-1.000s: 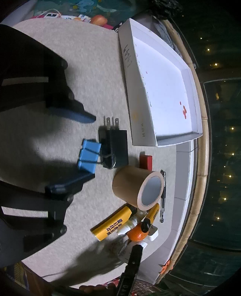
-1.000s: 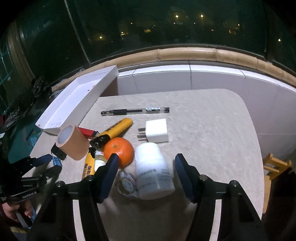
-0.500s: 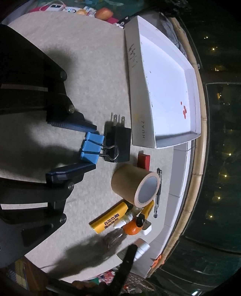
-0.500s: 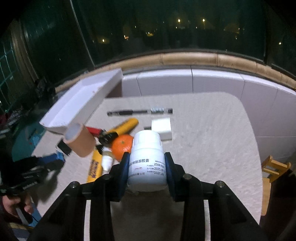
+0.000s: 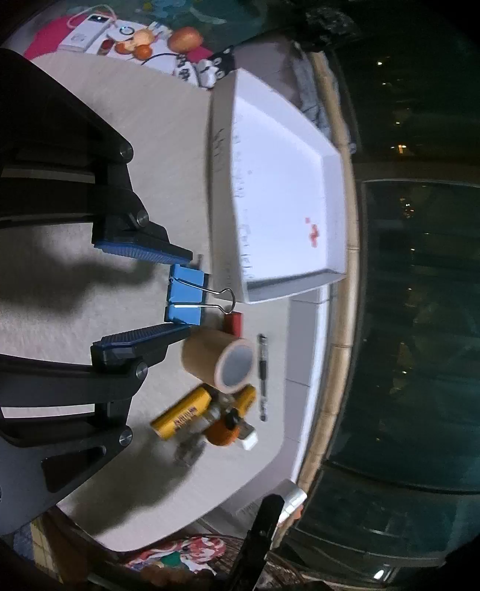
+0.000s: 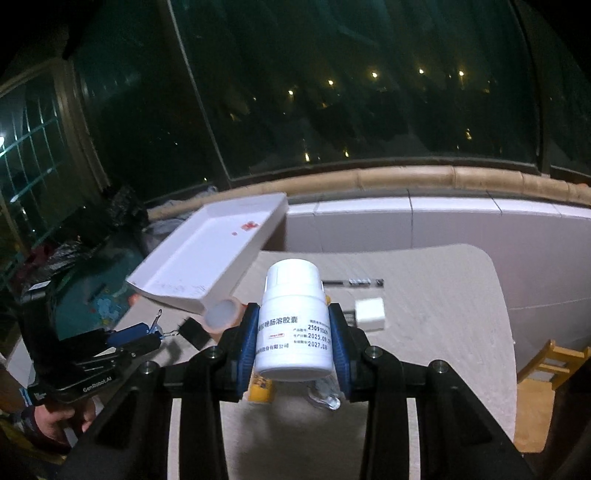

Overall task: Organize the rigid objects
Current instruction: 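Grasp the blue binder clip with the left tool while the right tool grasps the white pill bottle, then carry the clip with the left tool while the right tool carries the bottle over the white tray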

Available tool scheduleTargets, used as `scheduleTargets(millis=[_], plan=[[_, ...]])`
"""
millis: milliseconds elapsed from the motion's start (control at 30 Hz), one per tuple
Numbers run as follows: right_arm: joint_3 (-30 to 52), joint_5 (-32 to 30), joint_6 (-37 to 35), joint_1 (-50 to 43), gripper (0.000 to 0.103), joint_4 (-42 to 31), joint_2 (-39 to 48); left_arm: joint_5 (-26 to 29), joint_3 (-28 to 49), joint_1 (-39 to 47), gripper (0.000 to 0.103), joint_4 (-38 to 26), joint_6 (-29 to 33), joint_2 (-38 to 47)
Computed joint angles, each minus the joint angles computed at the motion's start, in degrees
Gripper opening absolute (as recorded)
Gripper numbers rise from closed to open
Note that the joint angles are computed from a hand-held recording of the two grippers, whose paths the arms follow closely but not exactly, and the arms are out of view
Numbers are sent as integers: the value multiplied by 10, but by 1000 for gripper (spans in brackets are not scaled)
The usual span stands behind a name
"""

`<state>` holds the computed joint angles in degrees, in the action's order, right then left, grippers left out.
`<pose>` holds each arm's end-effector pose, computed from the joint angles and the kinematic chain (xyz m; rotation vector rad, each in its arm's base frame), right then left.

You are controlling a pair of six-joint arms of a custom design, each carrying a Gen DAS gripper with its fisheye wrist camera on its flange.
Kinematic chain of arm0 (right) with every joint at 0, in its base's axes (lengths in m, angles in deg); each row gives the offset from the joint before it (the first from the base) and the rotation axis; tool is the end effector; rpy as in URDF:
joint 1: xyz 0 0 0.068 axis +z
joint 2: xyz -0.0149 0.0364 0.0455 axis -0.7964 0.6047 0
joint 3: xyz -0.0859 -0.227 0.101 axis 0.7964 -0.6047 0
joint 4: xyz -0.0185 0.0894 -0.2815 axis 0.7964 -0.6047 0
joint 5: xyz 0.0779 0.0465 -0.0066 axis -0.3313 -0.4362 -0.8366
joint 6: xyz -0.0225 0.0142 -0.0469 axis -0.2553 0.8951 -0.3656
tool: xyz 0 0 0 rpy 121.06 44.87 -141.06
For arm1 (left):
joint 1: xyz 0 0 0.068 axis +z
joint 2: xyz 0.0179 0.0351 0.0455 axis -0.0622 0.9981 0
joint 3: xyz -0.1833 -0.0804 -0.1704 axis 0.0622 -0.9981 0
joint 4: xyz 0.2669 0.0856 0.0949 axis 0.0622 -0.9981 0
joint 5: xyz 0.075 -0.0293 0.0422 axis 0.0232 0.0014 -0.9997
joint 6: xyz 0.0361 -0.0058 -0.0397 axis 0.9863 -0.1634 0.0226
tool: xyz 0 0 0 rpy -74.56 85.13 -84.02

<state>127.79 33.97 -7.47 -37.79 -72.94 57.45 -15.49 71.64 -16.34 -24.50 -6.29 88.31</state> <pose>0.3390 0.0997 0.2624 -0.2896 2.1976 0.4878 0.2108 -0.0462 0.2391 0.0061 2.2712 -0.1726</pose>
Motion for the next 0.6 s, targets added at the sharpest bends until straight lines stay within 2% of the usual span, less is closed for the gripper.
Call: scheduleTargets(millis=[400,600], plan=[[13,5,7,28,36,19,1,-2,13,21,32,-7,22,-25],[34,16,10,48,36,22,19,16,22,59,32,-10,43,-26]])
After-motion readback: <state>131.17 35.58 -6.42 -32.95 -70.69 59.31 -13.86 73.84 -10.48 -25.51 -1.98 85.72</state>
